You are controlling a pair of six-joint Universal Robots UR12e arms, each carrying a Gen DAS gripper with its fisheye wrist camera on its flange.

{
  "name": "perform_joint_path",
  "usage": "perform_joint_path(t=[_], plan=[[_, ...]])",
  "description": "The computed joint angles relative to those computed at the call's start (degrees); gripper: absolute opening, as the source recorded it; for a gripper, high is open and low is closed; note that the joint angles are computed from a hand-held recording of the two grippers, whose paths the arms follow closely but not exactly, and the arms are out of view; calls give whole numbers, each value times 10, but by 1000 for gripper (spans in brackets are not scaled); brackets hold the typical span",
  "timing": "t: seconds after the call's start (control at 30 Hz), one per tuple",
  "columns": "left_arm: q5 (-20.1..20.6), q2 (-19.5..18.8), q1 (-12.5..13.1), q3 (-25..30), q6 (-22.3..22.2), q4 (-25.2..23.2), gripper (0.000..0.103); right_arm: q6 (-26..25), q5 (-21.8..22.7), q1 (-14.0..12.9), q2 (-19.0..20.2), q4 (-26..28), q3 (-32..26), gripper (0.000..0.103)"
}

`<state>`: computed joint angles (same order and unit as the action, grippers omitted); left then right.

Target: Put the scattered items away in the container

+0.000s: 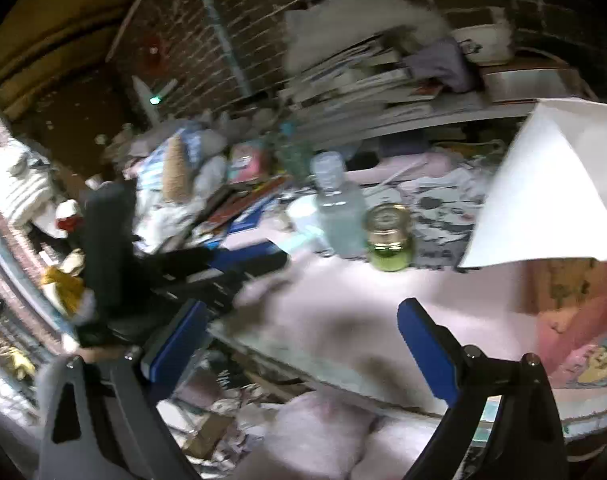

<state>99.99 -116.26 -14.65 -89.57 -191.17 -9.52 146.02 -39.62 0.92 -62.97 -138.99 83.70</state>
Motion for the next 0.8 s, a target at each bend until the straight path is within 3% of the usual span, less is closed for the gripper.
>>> perform_joint_path(t=[0.23, 0.33, 0.47, 0.67, 0.8], plan=[[-24, -16, -4, 59, 54, -27, 12, 45, -50, 6, 13, -6, -9, 95], [-24, -27, -3, 74, 49, -57, 11, 62, -53, 6, 18, -5, -14, 96], [-47, -33, 4, 67, 19, -57, 6, 68, -53, 3, 19, -12, -13, 96], [-43, -31, 2, 67, 32, -75, 7, 70, -49, 2, 23, 4, -19, 96], [-67, -33, 4, 65, 23, -96, 8, 64, -50, 3, 25, 12, -23, 96]])
